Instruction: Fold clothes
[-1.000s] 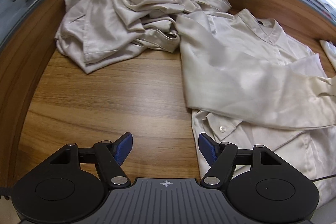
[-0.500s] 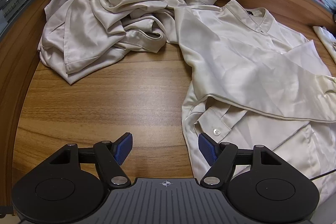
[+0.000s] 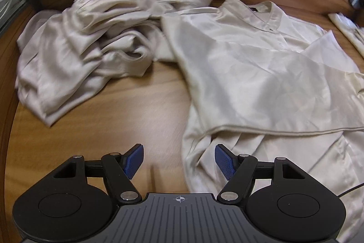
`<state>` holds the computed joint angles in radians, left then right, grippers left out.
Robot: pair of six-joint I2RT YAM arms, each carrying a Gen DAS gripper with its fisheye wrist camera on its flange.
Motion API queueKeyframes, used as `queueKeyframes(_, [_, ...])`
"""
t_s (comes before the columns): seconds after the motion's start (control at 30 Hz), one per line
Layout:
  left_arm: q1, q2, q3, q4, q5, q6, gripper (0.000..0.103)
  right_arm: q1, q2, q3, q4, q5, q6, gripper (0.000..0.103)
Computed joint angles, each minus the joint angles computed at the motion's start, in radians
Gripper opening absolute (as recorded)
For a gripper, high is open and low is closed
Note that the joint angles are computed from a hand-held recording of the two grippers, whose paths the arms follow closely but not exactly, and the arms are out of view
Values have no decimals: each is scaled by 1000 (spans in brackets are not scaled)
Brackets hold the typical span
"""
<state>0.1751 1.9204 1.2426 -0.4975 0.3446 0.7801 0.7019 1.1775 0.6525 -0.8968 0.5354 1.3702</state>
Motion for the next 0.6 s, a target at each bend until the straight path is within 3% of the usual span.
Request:
queueKeyframes(0.27, [-81, 25, -38, 118, -6, 61, 67, -23, 43, 16, 40, -21, -32, 9])
queueKeyframes(0.37, [-87, 17, -68, 178, 14, 50, 46, -31, 47, 21, 43, -23, -37, 9])
queueKeyframes(0.43, [-87, 10, -81, 202, 12, 17, 27, -34, 40, 19, 45, -22, -30, 9])
queueKeyframes(0.6, [-68, 28, -55, 198, -19, -99, 23, -23, -10, -10, 72, -14, 20, 9])
